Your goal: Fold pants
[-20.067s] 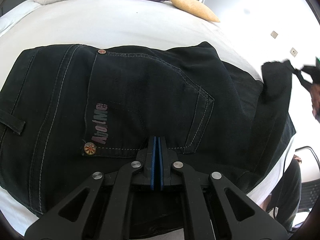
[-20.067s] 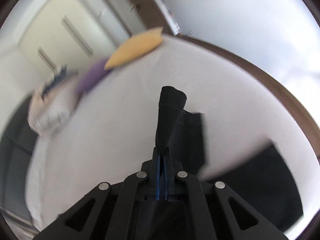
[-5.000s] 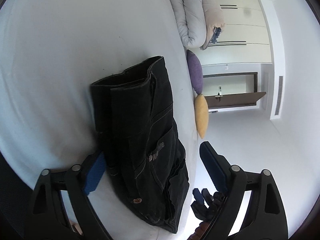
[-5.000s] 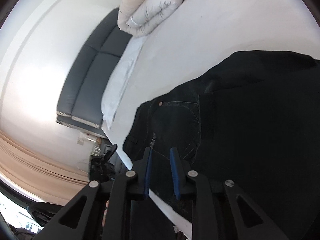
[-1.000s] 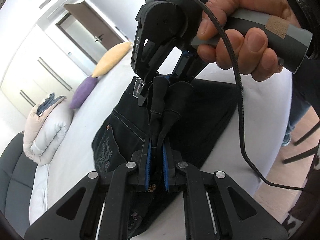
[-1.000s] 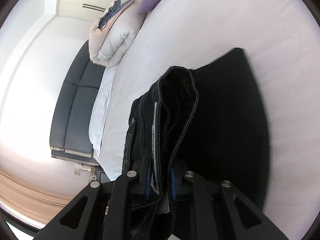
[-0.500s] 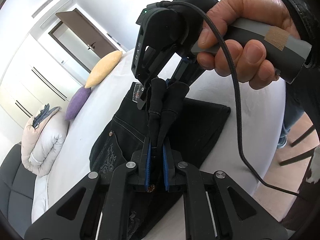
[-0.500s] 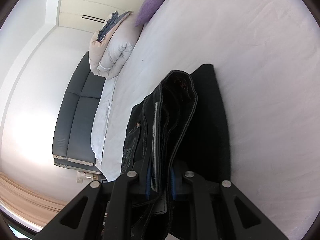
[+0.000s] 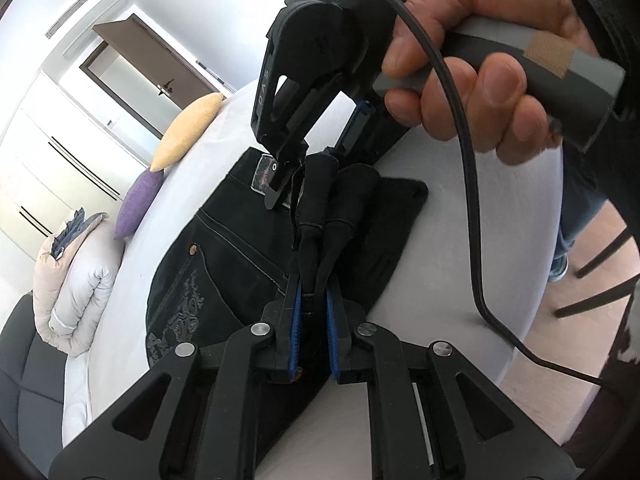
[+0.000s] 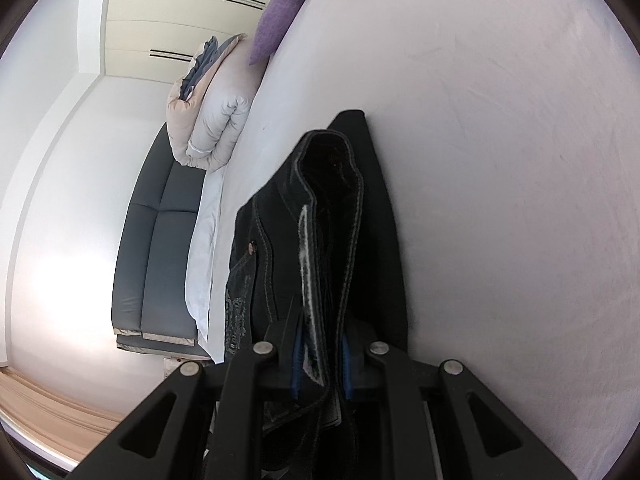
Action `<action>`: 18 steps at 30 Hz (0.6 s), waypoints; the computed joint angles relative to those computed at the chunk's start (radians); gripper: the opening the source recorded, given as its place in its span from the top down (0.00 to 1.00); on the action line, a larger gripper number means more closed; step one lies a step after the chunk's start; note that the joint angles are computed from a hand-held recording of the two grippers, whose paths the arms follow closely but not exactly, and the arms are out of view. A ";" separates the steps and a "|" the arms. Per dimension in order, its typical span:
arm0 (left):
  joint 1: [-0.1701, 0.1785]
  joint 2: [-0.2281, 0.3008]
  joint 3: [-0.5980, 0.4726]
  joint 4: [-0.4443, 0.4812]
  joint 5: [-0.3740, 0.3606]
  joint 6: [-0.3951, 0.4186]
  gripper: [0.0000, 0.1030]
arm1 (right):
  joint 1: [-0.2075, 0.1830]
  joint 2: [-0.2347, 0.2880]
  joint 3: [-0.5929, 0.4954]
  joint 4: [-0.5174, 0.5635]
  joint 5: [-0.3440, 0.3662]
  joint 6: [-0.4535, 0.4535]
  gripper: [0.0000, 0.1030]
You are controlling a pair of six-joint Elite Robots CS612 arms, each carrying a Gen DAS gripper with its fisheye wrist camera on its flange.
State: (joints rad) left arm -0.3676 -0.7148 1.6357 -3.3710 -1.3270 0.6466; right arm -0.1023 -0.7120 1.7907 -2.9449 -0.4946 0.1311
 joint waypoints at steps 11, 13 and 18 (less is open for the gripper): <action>0.085 -0.102 0.059 0.063 -0.214 -0.216 0.85 | -0.039 -0.032 0.044 -0.103 -0.012 0.088 0.69; 0.121 -0.120 0.057 0.091 -0.285 -0.314 0.85 | -0.041 -0.053 0.062 -0.104 0.008 0.056 0.70; 0.206 -0.100 -0.040 0.247 -0.438 -0.565 0.85 | -0.005 -0.096 0.066 0.021 0.002 -0.101 0.89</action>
